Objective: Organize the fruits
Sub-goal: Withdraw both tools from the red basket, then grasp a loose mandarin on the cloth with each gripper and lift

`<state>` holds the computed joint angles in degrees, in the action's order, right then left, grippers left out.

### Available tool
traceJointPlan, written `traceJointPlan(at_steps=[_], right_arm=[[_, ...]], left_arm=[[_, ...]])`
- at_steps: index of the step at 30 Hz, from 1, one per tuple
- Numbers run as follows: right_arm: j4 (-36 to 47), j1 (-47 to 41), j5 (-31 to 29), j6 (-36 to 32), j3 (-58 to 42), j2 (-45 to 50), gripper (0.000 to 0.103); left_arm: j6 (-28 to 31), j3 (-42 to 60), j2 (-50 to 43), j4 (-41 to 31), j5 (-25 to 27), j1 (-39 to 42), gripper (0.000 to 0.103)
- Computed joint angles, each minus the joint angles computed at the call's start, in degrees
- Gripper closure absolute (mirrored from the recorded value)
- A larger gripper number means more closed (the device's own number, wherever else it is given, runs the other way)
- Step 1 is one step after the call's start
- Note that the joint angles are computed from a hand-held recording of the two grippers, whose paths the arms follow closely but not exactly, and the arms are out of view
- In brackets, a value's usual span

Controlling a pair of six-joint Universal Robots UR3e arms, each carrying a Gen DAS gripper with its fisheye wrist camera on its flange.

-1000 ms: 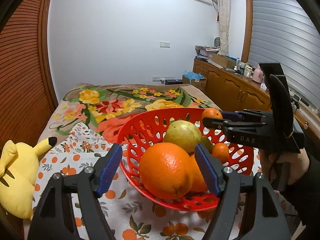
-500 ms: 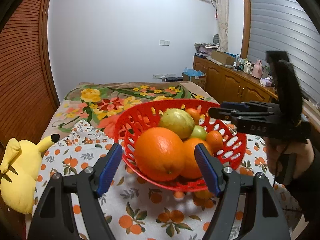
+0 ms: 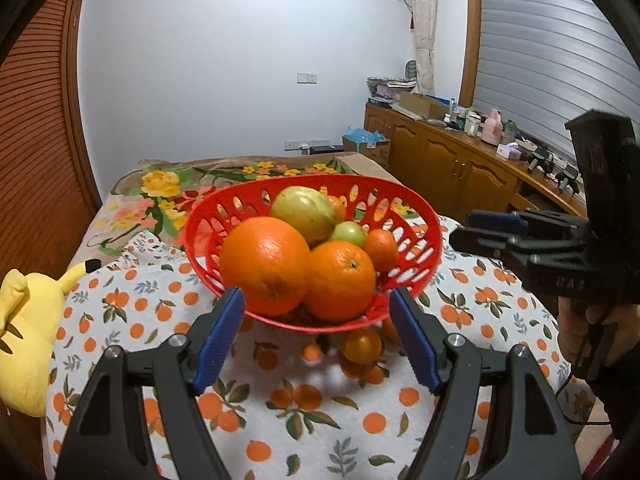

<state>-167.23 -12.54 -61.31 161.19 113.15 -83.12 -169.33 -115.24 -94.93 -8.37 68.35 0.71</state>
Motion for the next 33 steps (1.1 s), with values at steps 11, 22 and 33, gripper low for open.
traceJointPlan(at_steps=[11, 22, 33], right_arm=[[0.9, 2.2, -2.7, -2.4, 1.6, 4.8, 0.057], [4.3, 4.7, -3.9, -3.1, -3.6, 11.9, 0.062], [8.3, 4.4, -2.0, -4.0, -6.6, 14.8, 0.068]], left_arm=[[-0.4, -2.2, -1.9, 0.6, 0.5, -0.6, 0.028], [-0.6, -2.5, -3.6, 0.8, 0.1, -0.1, 0.028], [-1.3, -2.5, -4.2, 1.0, -0.1, 0.0, 0.028]])
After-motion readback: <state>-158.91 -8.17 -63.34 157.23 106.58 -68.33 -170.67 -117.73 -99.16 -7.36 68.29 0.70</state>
